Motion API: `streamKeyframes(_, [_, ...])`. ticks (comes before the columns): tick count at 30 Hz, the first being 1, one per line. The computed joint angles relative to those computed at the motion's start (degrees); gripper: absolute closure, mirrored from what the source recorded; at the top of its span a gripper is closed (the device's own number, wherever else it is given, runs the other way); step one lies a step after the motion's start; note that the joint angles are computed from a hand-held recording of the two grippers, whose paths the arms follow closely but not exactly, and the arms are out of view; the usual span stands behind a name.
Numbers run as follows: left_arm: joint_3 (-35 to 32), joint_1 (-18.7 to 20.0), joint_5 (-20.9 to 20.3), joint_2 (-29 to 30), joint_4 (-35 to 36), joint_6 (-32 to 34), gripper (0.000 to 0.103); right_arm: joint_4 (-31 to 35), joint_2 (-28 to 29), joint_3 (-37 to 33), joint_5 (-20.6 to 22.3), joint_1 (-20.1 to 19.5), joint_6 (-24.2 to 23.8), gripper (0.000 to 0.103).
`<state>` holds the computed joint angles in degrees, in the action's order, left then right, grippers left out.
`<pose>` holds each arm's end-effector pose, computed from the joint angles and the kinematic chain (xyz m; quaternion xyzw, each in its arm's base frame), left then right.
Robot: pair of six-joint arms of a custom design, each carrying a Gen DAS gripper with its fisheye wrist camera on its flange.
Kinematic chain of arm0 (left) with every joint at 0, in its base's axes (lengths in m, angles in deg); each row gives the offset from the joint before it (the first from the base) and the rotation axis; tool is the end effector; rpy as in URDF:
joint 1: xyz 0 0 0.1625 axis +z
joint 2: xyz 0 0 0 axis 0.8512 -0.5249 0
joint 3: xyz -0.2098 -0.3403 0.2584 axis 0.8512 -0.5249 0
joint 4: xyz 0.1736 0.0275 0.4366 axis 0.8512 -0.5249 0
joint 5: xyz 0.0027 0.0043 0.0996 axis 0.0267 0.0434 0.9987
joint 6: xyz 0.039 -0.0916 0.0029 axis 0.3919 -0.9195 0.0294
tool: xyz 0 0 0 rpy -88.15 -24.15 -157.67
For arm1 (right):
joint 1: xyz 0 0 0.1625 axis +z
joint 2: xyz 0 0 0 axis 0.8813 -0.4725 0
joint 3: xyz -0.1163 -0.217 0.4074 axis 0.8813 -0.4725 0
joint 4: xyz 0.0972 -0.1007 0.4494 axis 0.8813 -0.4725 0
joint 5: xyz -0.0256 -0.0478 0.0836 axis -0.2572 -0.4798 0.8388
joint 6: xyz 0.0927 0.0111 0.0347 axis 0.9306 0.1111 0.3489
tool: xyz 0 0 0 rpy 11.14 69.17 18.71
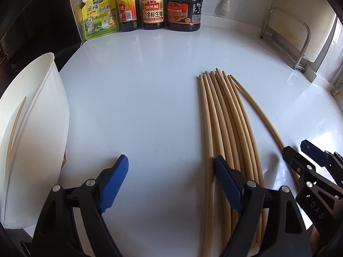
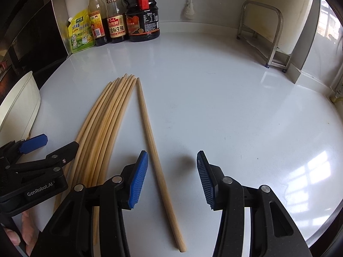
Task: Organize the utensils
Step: 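Close the right tool on one chopstick while the left tool grasps another chopstick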
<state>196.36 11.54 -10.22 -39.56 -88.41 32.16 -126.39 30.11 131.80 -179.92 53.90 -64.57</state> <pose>0.0046 -0.5780 0.2369 0.1603 0.8937 -0.2273 0.3519 0.3255 -0.5450 -0.0720 0.0967 -0.8884 0.2672 0.3605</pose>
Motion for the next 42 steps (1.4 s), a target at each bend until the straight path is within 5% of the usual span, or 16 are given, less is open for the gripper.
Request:
streamKeyframes(7, [0.5, -0.6, -0.9, -0.1, -0.8, 1.5, 0.056, -0.7, 0.8, -0.7, 0.0, -0.1, -2.8, 0.060])
streamKeyframes(11, [1.2, -1.0, -2.1, -0.7, -0.1, 2.0, 0.086, 0.1, 1.3, -1.2, 0.2, 0.7, -4.7, 0.095])
streamKeyframes(12, [1.4, -1.1, -2.5, -0.9, 0.3, 2.1, 0.094, 0.3, 1.4, -1.3, -0.1, 0.8, -5.0, 0.095])
streamKeyframes(27, [2.7, -0.5, -6.7, -5.1, 6.7, 0.1, 0.096, -4.5, -1.8, 4.1, 5.5, 0.6, 4.3, 0.097])
streamKeyframes(42, [4.7, -2.3, -8.8, -12.2, 9.2, 1.0, 0.096, -6.6, -3.0, 4.6, 5.4, 4.7, 6.4, 0.097])
